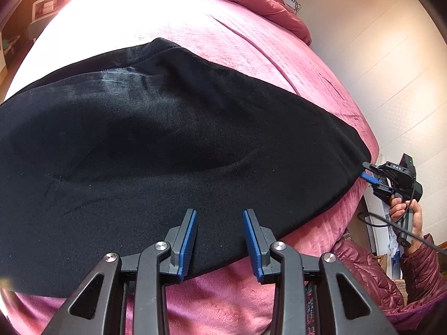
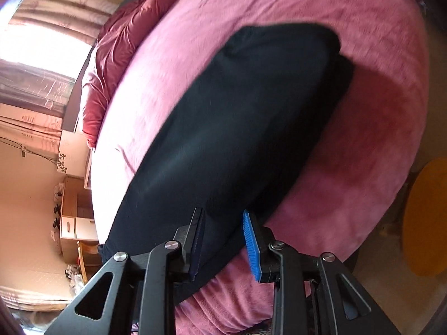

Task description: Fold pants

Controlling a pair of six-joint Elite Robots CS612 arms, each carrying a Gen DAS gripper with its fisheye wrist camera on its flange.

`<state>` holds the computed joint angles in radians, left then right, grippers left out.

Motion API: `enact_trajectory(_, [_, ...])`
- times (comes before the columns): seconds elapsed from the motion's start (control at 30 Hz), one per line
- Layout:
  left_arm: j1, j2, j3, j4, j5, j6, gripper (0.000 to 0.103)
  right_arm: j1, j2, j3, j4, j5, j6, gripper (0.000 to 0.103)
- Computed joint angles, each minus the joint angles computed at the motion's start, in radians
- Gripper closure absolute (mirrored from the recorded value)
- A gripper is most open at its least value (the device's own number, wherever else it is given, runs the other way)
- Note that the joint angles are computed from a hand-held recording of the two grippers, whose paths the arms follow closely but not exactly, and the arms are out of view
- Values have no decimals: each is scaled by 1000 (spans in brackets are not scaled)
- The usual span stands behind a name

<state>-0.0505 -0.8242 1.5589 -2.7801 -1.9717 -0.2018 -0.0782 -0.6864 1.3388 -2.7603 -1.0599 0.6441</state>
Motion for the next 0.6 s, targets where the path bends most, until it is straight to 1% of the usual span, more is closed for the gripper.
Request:
enact_trajectory(0.1, [2, -2, 4, -4, -2, -1, 69, 10, 13, -19, 32, -2, -15, 74])
enact_trajectory(0.17, [4, -3, 4, -3, -3, 6, 68, 16, 17, -23, 27, -24, -32, 95])
enact_trajectory(0.23, [1, -7, 5, 2, 11, 23, 68, 21, 4, -17, 30, -50, -66, 96])
enact_trajectory(0.3, [2, -12, 9, 1, 15, 34, 69, 27, -17, -8, 40, -90, -128, 97])
enact_trajectory(0.37, [7, -13, 12, -5, 4, 33, 68, 30, -24, -6, 94, -115, -173, 97])
enact_trajectory(0.4, [8, -12, 12, -3, 5, 32, 68, 30, -19, -8, 110, -120, -174, 97])
enact_trajectory(0.5, [9, -9, 7, 11, 18, 21, 68, 25, 3, -11, 86, -90, -118, 96])
enact_trajectory(0.53, [9, -9, 7, 10, 20, 15, 69, 24, 6, -10, 77, -82, -104, 93])
enact_trajectory(0.6, [11, -12, 10, -1, 17, 13, 68, 20, 1, -4, 74, -61, -109, 91])
